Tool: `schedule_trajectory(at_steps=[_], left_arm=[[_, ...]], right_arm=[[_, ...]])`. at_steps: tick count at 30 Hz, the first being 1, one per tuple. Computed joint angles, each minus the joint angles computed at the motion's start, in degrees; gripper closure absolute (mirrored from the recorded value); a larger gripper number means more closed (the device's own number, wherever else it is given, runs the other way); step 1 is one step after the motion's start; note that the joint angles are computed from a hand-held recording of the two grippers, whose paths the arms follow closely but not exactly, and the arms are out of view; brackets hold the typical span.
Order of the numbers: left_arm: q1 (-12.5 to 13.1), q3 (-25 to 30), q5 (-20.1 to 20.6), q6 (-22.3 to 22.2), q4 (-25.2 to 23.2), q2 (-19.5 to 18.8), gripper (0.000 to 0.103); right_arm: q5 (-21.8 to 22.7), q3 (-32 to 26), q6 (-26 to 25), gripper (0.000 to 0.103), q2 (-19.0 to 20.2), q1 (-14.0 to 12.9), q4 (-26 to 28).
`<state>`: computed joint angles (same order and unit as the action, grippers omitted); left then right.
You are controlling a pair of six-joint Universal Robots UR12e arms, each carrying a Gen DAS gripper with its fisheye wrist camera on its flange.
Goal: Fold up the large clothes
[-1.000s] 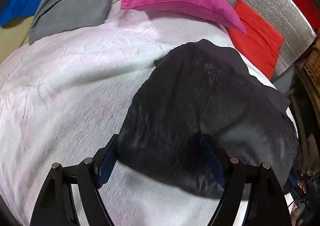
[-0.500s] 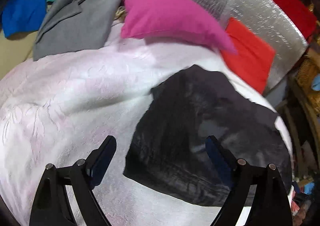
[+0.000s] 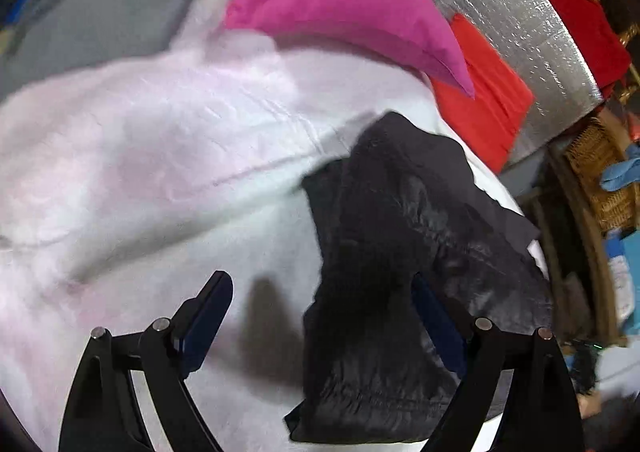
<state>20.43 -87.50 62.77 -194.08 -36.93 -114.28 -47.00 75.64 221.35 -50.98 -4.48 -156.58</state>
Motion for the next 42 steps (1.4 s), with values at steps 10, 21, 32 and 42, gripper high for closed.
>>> schedule_trajectory(at_steps=[10, 21, 32, 42], left_arm=[[-1.0, 4.2, -4.7, 3.9, -5.7, -3.4, 0.011], [-2.2, 3.7, -10.1, 3.0, -2.8, -3.5, 0.011], [-1.6, 2.5, -8.4, 0.3, -1.0, -2.2, 0.051], [-1.1, 4.4, -7.4, 0.7, -8.9, -2.6, 0.027]], right_arm=[[5.2, -4.1, -5.4, 0.012, 3.5, 0.1, 3.6], [-4.2, -6.9, -9.8, 0.043, 3.3, 4.1, 8.4], [-10.6, -4.4, -11.7, 0.065, 0.3, 5.6, 2.9], [-5.4, -3.8, -4.7, 0.023, 1.1, 3.5, 4.6]])
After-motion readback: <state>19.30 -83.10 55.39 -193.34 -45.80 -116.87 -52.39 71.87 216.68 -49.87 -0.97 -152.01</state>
